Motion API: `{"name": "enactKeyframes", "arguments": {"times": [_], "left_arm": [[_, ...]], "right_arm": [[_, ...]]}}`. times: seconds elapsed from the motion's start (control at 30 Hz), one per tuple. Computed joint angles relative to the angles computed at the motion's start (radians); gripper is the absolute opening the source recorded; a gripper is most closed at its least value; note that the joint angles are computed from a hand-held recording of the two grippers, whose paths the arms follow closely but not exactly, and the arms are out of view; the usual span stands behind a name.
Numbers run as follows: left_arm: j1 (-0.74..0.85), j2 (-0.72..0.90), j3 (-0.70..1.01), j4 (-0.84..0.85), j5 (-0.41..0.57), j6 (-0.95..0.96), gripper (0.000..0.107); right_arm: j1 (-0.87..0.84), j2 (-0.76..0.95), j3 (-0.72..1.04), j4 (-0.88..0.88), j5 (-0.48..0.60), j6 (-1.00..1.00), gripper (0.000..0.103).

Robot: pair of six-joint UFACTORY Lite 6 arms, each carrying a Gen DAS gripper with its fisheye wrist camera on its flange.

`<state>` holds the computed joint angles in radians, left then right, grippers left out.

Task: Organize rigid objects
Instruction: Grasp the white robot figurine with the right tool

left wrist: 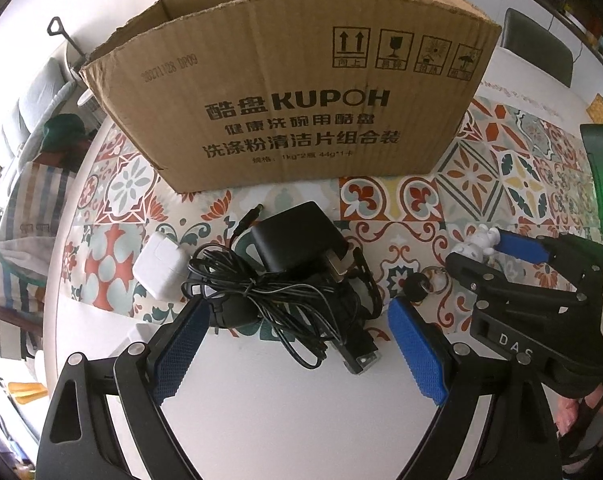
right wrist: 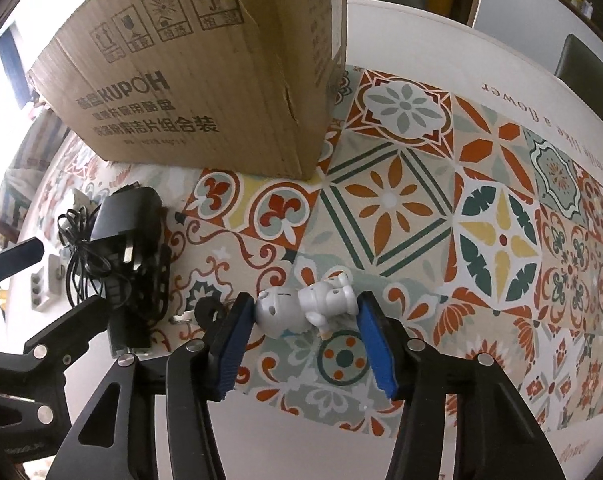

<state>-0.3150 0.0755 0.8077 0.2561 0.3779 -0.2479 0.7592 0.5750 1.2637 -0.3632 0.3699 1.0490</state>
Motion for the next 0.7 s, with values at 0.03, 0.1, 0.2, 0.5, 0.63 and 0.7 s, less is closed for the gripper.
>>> {"name": "enactKeyframes", "arguments": {"times": [0.03, 0.1, 0.2, 0.5, 0.63, 0.7], "left_arm": [[0.002, -0.005, -0.003, -0.008, -0.001, 0.011, 0.092], [0.013, -0.018, -0.010, -0.042, 0.000, 0.050, 0.092], [0.037, -0.043, -0.026, -0.097, -0.002, 0.127, 0.091], [0.160, -0.142, -0.093, -0.300, 0.000, 0.453, 0.091], [0.236, -0.180, -0.107, -0.443, 0.025, 0.663, 0.091], [0.272, -0.200, -0.115, -0.501, 0.044, 0.758, 0.091]], "right_arm": [[0.004, -0.006, -0.006, -0.010, -0.004, 0.020, 0.053], [0.019, -0.025, -0.022, -0.057, -0.005, 0.083, 0.053], [0.047, -0.062, -0.040, -0.120, 0.019, 0.167, 0.053], [0.154, -0.126, 0.000, -0.163, 0.181, 0.326, 0.053], [0.207, -0.132, 0.045, -0.149, 0.249, 0.405, 0.053], [0.235, -0.140, 0.062, -0.147, 0.280, 0.454, 0.053]]}}
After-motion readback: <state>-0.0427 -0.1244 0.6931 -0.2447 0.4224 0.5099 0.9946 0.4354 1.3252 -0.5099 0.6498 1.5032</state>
